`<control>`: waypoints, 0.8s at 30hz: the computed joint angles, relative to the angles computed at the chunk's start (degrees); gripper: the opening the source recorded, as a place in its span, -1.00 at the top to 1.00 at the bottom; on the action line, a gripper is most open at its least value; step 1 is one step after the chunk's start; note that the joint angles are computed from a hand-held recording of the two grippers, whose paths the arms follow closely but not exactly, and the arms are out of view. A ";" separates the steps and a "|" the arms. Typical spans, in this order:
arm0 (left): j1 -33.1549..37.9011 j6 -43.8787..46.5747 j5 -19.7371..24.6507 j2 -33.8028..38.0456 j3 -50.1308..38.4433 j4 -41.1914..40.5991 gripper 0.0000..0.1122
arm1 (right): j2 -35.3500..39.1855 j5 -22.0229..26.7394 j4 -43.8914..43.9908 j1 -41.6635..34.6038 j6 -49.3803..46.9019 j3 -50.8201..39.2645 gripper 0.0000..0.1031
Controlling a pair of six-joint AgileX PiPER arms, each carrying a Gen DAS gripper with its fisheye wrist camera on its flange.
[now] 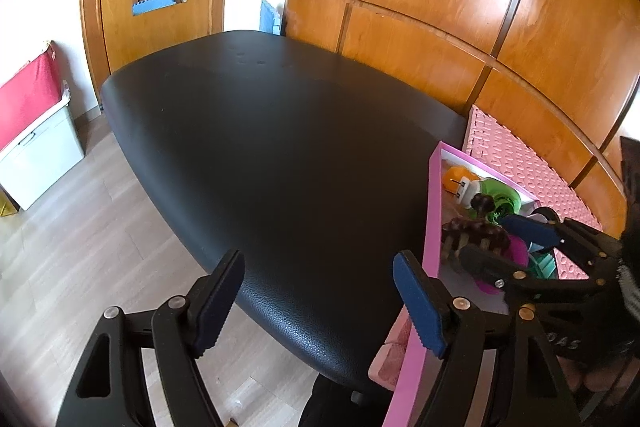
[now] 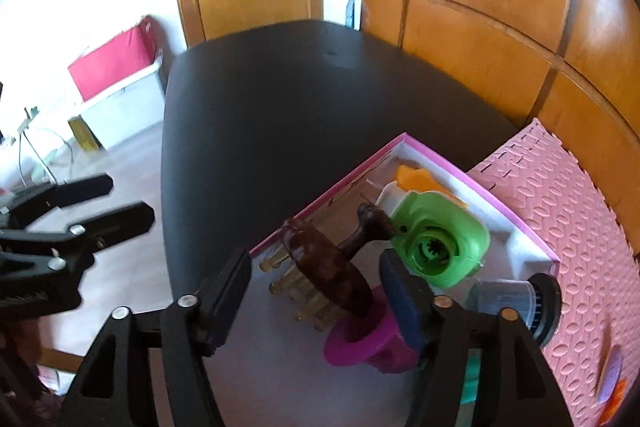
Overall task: Organize rigid objects
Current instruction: 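Carry the brown spiky brush into the box and release it with right gripper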
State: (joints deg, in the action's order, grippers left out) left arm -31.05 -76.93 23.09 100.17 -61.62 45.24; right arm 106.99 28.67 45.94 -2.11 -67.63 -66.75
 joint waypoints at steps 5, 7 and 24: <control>-1.31 -1.03 0.95 -0.77 -0.11 2.08 -0.38 | -3.43 0.69 5.00 -2.29 -3.19 3.13 -0.36; -2.10 -2.19 1.82 -1.06 -0.38 3.82 -0.38 | -5.10 0.71 6.91 -3.42 -4.39 4.65 -0.36; -8.80 -1.10 4.63 -1.50 -3.45 7.54 -0.39 | -12.60 4.39 15.40 -16.30 -10.85 10.23 -0.36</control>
State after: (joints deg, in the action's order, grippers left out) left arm -39.84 -78.03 27.72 98.68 -65.06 52.78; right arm 94.39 33.05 61.34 -18.40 -78.49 -56.52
